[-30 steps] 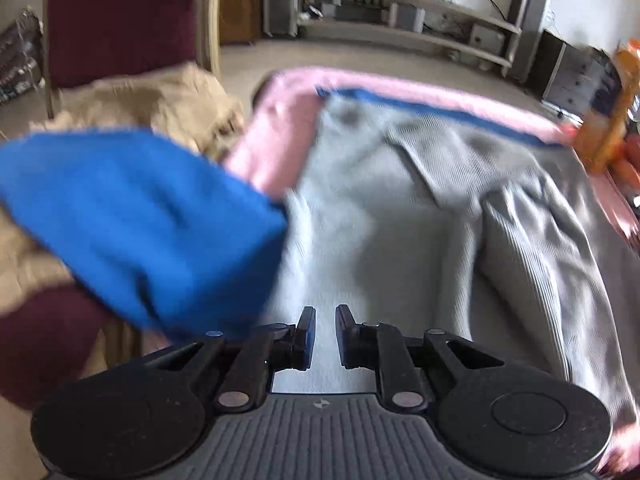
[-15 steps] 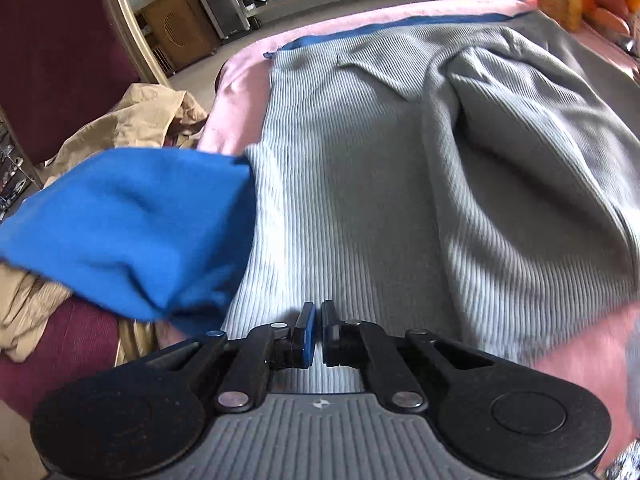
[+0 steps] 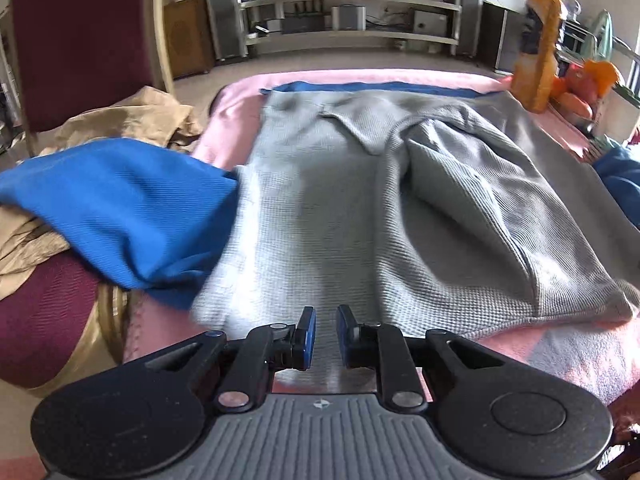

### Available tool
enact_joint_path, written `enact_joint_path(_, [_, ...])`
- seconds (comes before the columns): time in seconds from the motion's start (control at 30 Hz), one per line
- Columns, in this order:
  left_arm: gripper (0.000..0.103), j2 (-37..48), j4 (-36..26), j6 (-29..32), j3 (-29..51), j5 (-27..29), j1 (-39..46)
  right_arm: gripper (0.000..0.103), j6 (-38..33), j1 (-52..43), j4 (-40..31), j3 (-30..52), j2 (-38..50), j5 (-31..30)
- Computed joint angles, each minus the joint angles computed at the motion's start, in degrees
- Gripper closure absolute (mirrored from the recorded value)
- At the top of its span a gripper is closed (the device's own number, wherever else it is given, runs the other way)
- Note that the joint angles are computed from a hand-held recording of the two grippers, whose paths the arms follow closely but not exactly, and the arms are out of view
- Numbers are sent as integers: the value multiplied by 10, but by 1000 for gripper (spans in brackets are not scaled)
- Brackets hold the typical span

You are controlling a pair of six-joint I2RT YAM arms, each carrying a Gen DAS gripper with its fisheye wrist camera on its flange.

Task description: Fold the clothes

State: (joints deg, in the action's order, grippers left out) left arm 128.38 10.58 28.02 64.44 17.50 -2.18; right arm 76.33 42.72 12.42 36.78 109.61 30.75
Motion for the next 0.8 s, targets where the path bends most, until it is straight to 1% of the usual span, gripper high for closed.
enact_joint_path(0.1, [85,30,-21,2,34,-19,-14,91,-33,-14,24,23,30,-27])
enact_joint_path(0.17, [85,50,-27,10,54,-35,-23,91,-45,-20,20,46,51,-37])
enact_joint_path(0.2, [85,49,-20,20,48,-41,-26,91,-47,-23,6,60,61,-45])
enact_joint_path(0.23, [88,47,-12,31,39,-47,-28,91,-50,-26,-9,75,72,-54])
enact_joint_path(0.27, [92,43,-16,44,33,-49,-29,91,-52,-28,-26,89,81,-63])
enact_joint_path(0.3, [101,37,-20,62,23,-51,-32,91,-55,-25,-47,97,79,-70])
enact_joint_path(0.33, [103,27,-16,85,7,-61,-36,91,-59,-22,-68,106,78,-78])
enact_joint_path(0.4, [103,9,2,127,-30,-76,-42,91,-64,-16,-106,121,76,-93])
enact_joint_path(0.43, [103,3,15,136,-46,-80,-42,92,-55,-11,-108,115,72,-94])
enact_joint_path(0.5, [103,-4,14,136,-55,-75,-35,94,-37,-2,-110,105,65,-96])
enact_joint_path(0.57, [103,-3,-15,113,-37,-58,-23,94,-25,6,-103,93,58,-89])
enact_joint_path(0.6, [103,-2,-31,100,-27,-49,-17,94,-20,10,-96,86,53,-83])
enact_joint_path(0.63, [99,-3,-36,86,-22,-43,-12,91,-15,13,-88,78,48,-77])
enact_joint_path(0.7, [94,-14,-39,56,-19,-12,0,90,0,13,-40,37,14,-50])
enact_joint_path(0.77, [91,-30,-43,28,-17,30,12,85,17,11,17,-11,-32,-18])
enact_joint_path(0.8, [90,-38,-48,18,-15,44,15,79,25,8,43,-35,-57,-4])
